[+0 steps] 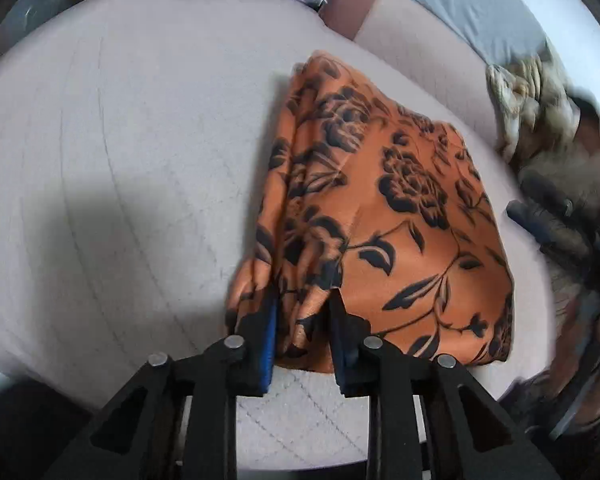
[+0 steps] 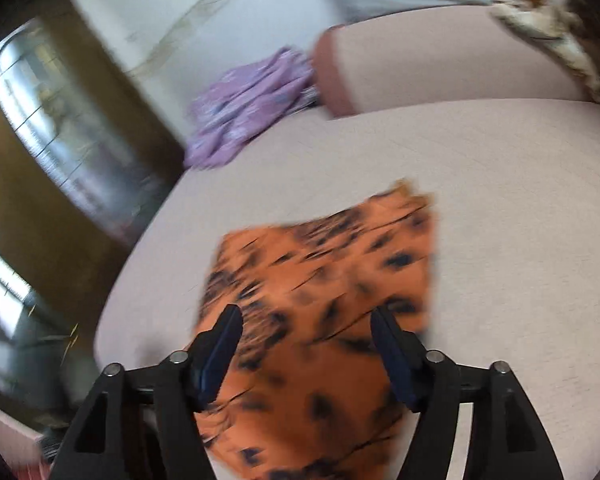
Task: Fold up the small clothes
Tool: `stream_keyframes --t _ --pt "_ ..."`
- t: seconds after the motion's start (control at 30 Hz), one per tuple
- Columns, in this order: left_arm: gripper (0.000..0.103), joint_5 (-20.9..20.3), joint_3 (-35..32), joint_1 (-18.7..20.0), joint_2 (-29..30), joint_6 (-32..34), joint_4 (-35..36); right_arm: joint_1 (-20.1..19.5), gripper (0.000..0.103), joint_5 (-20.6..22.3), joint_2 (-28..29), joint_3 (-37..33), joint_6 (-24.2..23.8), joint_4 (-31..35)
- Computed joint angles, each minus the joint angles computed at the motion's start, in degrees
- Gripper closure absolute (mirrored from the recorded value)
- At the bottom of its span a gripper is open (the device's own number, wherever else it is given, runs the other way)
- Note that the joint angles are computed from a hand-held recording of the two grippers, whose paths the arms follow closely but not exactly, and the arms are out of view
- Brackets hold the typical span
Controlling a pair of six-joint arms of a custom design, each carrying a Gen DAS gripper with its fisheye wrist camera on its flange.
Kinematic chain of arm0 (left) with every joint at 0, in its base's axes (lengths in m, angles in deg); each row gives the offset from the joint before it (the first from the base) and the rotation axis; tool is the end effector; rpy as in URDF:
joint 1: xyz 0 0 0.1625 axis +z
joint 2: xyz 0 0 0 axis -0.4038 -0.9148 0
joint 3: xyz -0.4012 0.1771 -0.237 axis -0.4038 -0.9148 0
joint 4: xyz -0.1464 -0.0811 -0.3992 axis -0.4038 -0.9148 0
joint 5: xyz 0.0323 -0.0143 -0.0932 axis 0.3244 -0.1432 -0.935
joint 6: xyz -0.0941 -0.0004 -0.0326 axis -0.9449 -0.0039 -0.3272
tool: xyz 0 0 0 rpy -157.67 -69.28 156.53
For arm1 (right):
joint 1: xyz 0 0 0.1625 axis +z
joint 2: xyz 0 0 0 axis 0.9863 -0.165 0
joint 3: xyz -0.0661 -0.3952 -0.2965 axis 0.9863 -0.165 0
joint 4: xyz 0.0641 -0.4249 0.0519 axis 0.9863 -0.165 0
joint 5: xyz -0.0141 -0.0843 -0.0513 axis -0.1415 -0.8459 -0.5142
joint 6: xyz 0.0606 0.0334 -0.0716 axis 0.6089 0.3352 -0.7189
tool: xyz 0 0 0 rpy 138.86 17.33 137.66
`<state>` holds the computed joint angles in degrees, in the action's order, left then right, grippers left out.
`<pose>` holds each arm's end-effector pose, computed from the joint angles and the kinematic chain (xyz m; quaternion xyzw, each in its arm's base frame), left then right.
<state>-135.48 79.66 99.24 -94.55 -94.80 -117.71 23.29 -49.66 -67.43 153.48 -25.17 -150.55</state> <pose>0.0319 -0.5546 0.2100 0.0452 0.9637 -0.2148 0.1521 0.2552 -0.5998 -0.0097 0.1403 -0.9379 0.2920 0.1244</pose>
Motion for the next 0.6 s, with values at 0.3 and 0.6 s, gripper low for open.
stream_keyframes --t 0.3,0.6 --pt "0.064 1.5 -7.0 -3.1 0.4 4.7 2.1 -1.9 0.023 2.6 1.7 -0.2 0.1 6.7" --pt "0.077 2.0 -20.0 0.3 9.5 -0.5 12.8 -3.0 0.023 5.3 0.6 1.9 -0.4 4.4"
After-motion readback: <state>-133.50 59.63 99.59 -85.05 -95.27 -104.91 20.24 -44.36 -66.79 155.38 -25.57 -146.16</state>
